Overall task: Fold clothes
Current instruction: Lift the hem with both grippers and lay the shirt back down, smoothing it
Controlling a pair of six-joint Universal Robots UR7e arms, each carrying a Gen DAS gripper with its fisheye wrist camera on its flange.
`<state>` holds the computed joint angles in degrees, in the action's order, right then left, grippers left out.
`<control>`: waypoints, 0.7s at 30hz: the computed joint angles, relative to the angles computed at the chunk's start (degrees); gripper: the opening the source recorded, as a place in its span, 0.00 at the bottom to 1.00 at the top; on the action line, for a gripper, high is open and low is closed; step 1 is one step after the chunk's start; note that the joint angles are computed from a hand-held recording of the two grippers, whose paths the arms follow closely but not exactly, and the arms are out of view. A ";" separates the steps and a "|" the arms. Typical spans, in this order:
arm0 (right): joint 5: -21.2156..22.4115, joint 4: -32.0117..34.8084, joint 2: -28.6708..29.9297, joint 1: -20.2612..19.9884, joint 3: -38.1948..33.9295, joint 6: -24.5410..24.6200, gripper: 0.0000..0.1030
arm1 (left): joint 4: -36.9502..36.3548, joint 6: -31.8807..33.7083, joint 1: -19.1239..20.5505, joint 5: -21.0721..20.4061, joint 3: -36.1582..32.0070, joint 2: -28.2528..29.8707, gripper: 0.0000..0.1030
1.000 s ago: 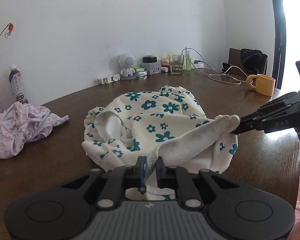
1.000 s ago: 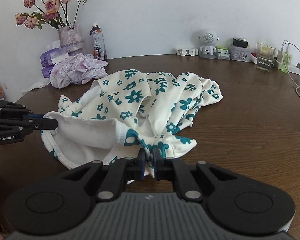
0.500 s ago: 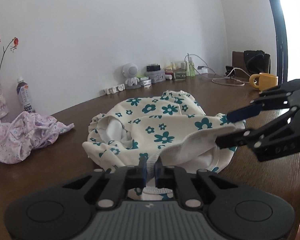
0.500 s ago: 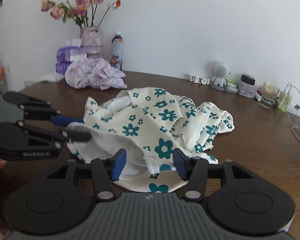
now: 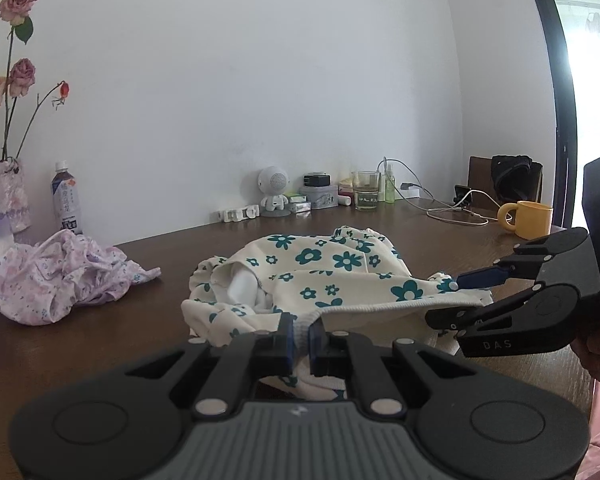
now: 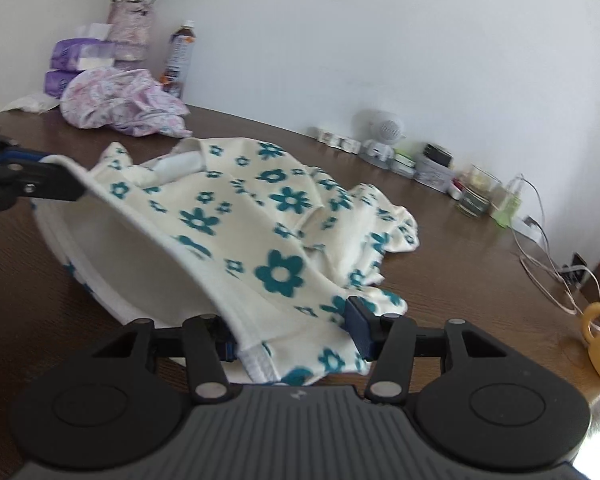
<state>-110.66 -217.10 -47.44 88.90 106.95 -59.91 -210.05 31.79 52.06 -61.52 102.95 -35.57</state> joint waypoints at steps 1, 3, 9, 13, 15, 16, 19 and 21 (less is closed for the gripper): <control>-0.33 -0.39 -0.21 -0.14 0.19 0.54 0.51 | -0.46 -0.05 -0.03 0.04 0.11 0.03 0.06; -1.11 -1.24 -0.64 -0.35 0.65 1.26 0.51 | -1.35 -0.33 -0.06 0.25 0.26 0.08 0.06; -1.75 -1.72 -3.56 -1.10 3.70 3.67 0.50 | -0.97 -1.41 0.07 0.30 0.46 -0.22 0.06; 0.05 1.01 -5.83 -1.72 5.33 5.44 0.33 | -0.49 -1.79 -0.05 0.95 0.44 -0.20 0.06; 1.25 3.32 -6.79 -1.93 5.88 6.19 0.24 | 0.03 -2.06 -0.10 1.39 0.41 -0.24 0.07; 1.83 4.53 -7.24 -2.04 6.09 6.53 0.16 | 0.32 -2.15 -0.15 1.66 0.37 -0.24 0.07; 3.27 6.80 -8.19 -2.30 6.66 7.25 0.10 | 1.00 -2.30 -0.57 3.35 0.28 -0.09 0.13; 4.44 6.84 -8.55 -2.53 7.05 7.50 0.10 | 1.45 -2.24 -0.95 4.36 0.47 -0.04 0.14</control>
